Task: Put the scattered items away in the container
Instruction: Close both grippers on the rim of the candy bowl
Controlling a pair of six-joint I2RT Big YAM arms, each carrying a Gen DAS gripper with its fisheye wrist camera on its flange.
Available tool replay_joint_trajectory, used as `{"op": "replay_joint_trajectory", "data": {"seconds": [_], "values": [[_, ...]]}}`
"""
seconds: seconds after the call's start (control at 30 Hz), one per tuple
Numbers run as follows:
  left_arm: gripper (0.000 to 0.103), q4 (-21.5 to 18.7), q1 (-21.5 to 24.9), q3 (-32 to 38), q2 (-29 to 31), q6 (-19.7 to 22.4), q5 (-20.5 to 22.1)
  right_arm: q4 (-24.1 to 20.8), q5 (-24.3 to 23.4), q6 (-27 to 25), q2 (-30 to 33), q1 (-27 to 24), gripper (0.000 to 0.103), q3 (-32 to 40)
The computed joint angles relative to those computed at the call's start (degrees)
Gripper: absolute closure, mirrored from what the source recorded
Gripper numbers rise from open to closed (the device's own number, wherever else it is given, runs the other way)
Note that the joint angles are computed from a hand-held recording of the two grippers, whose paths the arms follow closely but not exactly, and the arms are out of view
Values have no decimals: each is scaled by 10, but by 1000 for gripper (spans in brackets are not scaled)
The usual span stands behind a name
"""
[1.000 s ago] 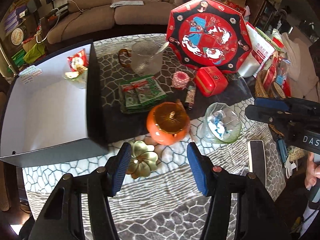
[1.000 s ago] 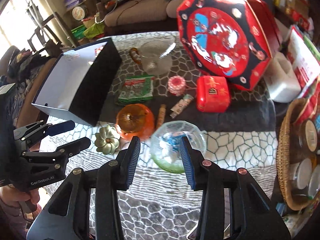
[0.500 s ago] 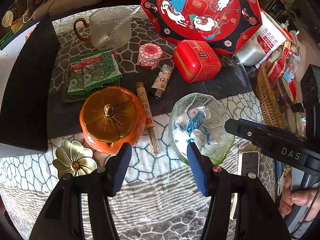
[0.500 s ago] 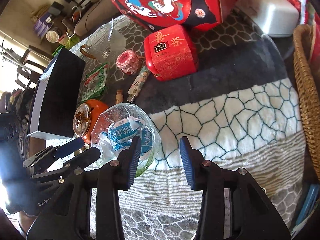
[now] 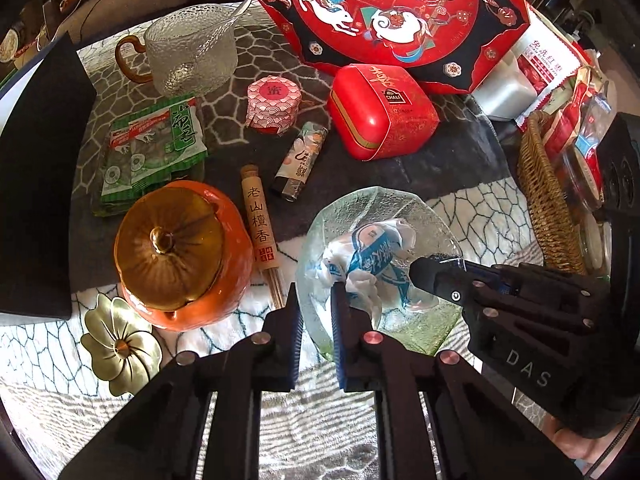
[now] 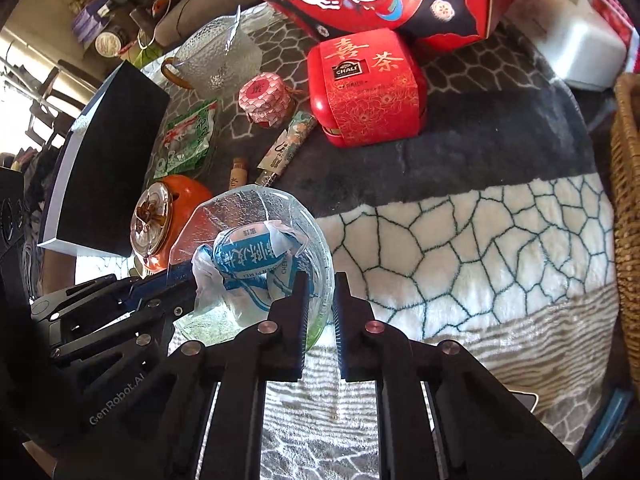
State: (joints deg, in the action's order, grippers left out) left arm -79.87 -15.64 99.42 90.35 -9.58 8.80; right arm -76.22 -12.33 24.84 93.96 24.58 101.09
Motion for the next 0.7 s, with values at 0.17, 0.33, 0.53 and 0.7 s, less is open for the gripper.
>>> {"op": "replay_joint_trajectory", "data": {"seconds": [0.17,0.33,0.53,0.7], "values": [[92,-15,9,7,1,-14,28,-4,2,-6,-15,1,92,1],[92,-26,17,19,-13,-15,46,-47,34,-16,-13,15,92,60],[92,-56,37,65,-35,-5,61,-107,64,-13,12,44,92,179],[92,-87,81,107,-48,8,70,-191,106,-6,99,95,92,364]]}}
